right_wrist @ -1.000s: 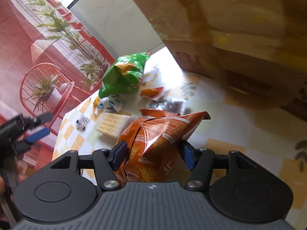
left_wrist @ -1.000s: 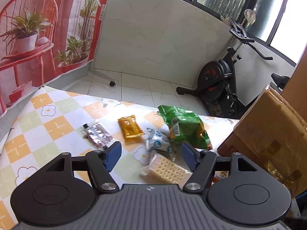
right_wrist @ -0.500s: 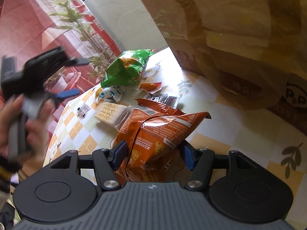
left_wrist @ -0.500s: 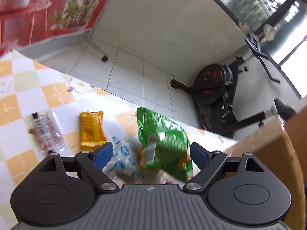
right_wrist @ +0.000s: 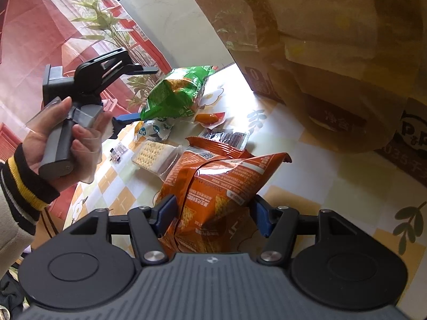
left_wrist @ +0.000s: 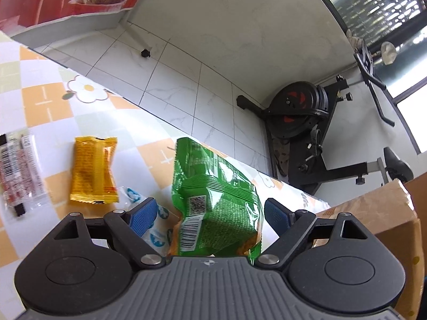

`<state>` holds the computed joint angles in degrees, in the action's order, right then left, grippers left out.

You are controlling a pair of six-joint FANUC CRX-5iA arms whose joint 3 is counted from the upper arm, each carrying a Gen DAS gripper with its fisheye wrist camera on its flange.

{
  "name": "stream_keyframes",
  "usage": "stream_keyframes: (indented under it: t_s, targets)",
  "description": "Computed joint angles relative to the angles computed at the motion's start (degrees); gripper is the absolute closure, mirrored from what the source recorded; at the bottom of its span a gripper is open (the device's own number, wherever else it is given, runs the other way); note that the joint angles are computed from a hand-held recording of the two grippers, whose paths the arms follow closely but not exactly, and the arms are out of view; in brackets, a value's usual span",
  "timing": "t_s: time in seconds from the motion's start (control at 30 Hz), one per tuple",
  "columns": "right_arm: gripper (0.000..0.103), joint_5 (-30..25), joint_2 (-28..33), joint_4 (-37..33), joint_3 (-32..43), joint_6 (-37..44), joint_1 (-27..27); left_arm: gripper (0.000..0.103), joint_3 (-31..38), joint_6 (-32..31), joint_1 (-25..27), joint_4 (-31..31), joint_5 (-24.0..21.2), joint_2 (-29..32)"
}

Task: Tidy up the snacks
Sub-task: 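Grasp the green bag with the left tool while the right tool grasps the orange chip bag, then lift both held bags off the table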

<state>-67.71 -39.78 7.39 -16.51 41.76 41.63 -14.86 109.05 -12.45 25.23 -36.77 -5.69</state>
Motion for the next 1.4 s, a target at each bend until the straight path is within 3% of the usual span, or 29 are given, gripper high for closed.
stream_keyframes:
  t_s: [0.3,0.47,0.6,0.8,1.07,1.4]
  targets:
    - [0.039,-0.05,-0.06,-1.01,0.17,1.31,-0.79,0.014,2.72,0.4,-2.29,-3.7,1.14,3.11]
    - [0.039,-0.08,0.17,-1.68,0.39,1.57,-1.37,0.027,1.81,-1.76,-3.12,-4.34,2.74,2.21]
    - [0.039,0.05,0.11,-1.83,0.33,1.3,-1.56,0.033,3.85,0.73,-4.14,-11.91,0.99,1.17]
    - [0.039,0.24,-0.14,-1.87,0.11,0.53,-1.65,0.033,2.75,-0.46,-3.72,-14.13,-0.8,-3.17]
    - [0.039,0.3,-2.03,1.52,-1.78,-3.32,1.51,0.033,1.7,2.6,-3.81,-21.76,-7.62,-10.98]
    - [0.04,-2.21,-4.86,7.71,-3.96,-9.49,7.17,0.033,-3.48,3.44,-0.92,-22.13,-13.63,-22.24]
